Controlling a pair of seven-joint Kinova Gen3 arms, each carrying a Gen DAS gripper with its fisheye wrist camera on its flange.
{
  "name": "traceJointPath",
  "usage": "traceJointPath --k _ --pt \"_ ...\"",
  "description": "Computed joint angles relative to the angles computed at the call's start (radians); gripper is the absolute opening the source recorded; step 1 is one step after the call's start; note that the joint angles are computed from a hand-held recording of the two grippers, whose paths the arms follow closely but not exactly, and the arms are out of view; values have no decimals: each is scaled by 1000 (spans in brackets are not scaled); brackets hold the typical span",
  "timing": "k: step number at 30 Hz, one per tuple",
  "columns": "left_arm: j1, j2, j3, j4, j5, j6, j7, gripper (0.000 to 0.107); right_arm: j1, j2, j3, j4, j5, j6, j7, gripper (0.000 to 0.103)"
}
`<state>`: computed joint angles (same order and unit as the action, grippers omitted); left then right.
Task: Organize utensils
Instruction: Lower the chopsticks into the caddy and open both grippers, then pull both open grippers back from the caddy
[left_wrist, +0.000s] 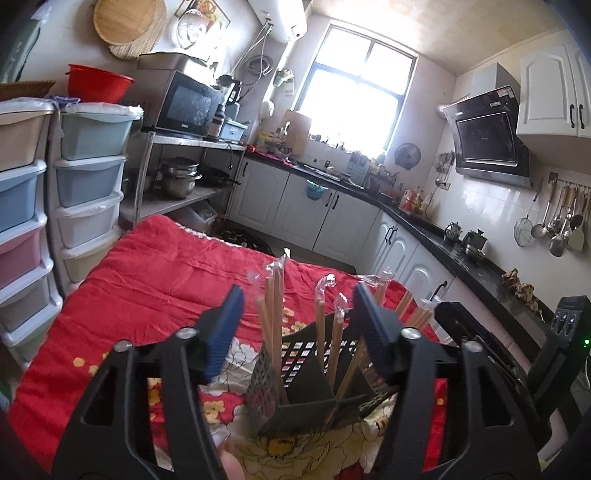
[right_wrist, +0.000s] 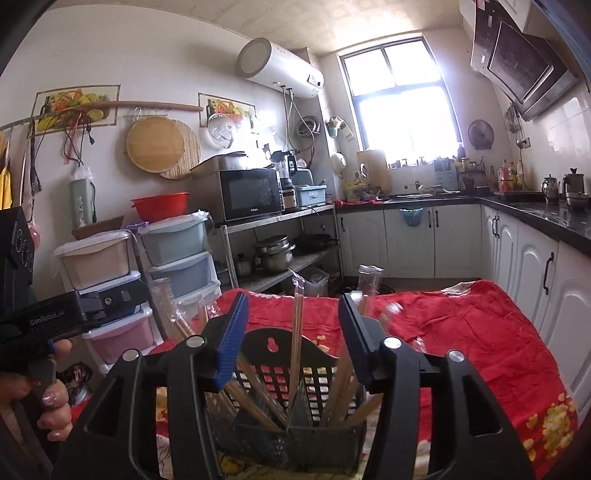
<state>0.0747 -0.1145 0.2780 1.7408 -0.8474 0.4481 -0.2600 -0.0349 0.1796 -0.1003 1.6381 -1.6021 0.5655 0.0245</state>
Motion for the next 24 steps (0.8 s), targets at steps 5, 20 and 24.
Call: traceJointPath --k 5,20,24 --pt "5 -32 -8 8 79 20 -59 82 8 -38 10 16 96 12 -78 60" --pt "-65 -94 88 65 163 72 -120 92 16 -134 61 100 211 54 -184 75" --pt "-76 -103 117 84 156 86 -104 92 14 -153 77 123 227 67 -207 80"
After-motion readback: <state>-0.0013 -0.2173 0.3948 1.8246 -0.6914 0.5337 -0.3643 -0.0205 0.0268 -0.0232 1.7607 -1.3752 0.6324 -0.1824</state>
